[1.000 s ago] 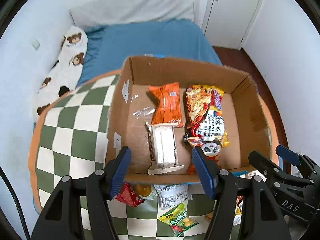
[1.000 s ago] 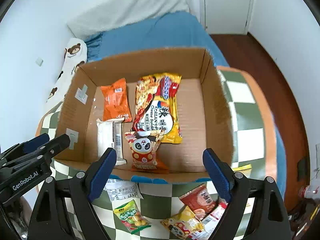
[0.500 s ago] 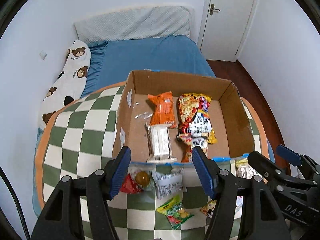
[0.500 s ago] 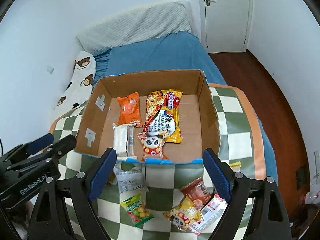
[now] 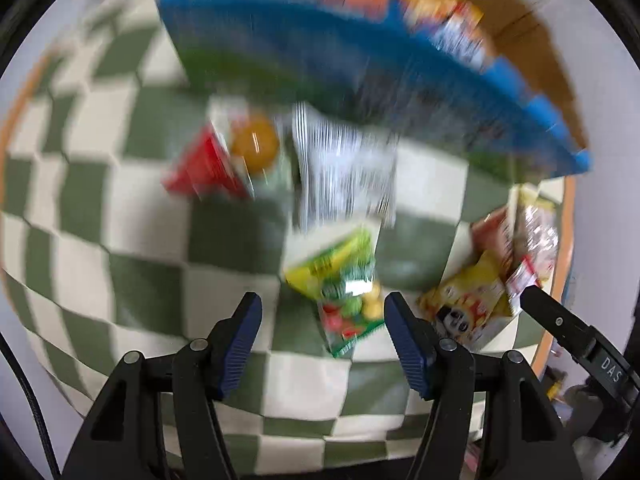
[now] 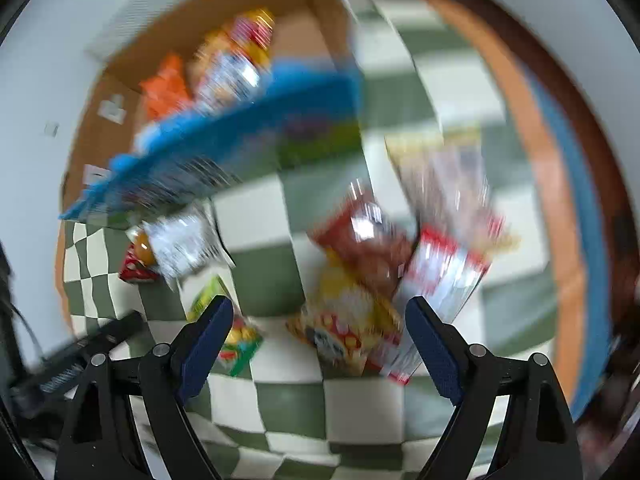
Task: Organize snacks
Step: 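Move both grippers back over the remaining snacks, then grasp the green watermelon candy bag with the left gripper while the right grasps the yellow chip bag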
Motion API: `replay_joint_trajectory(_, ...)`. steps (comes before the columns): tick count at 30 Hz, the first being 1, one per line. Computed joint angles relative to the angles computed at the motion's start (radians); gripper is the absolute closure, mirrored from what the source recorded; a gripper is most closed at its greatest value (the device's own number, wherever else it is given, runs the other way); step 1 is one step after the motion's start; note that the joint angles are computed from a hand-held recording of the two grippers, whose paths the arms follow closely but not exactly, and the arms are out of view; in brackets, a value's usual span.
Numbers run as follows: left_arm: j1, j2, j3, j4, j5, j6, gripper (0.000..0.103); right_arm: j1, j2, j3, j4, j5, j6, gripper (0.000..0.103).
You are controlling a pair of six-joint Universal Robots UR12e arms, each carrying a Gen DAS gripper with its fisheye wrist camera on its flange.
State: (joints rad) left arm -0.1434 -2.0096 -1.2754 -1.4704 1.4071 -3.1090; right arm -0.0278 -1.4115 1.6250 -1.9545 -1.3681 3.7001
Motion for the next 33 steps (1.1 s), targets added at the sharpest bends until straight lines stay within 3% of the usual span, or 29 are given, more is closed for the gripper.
replay_joint_trajectory(5,0.006,-0.053,0.017,-0.129,-0.086,-0.094,0.041,-0.033,0.003,0.090,-0.024,0.120,0.126,0.013)
replay_joint_trajectory(10,-0.011,-0.081,0.016,-0.108,-0.071,-0.153,0.043,-0.017,0.026,0.110,-0.056,0.107,0.176,0.025)
replay_joint_trajectory(11,-0.016,-0.080,0.010,-0.087,-0.057,-0.151,0.043,-0.007,0.032,0.103,-0.055,0.084,0.161,0.029)
replay_joint_trajectory(12,-0.022,-0.075,0.002,-0.062,-0.037,-0.138,0.046,0.002,0.040,0.093,-0.051,0.067,0.128,0.040)
replay_joint_trajectory(14,-0.031,-0.062,-0.016,-0.024,-0.004,-0.094,0.050,0.017,0.054,0.069,-0.017,0.045,0.048,0.040)
replay_joint_trajectory(18,-0.062,-0.019,-0.077,0.079,0.128,0.070,0.056,0.040,0.075,0.025,0.072,0.028,-0.135,0.042)
replay_joint_trajectory(22,-0.068,0.013,-0.126,0.090,0.190,0.158,0.055,0.067,0.090,-0.014,0.185,0.000,-0.295,0.042)
replay_joint_trajectory(26,-0.054,0.003,-0.118,0.011,0.154,0.119,0.052,0.068,0.092,-0.011,0.202,0.036,-0.273,0.037)
replay_joint_trajectory(27,-0.048,0.001,-0.120,-0.001,0.130,0.095,0.049,0.067,0.093,-0.010,0.196,0.048,-0.255,0.031)
replay_joint_trajectory(33,-0.029,0.010,-0.138,0.008,0.091,0.037,0.047,0.053,0.065,0.023,0.175,0.070,-0.205,0.029)
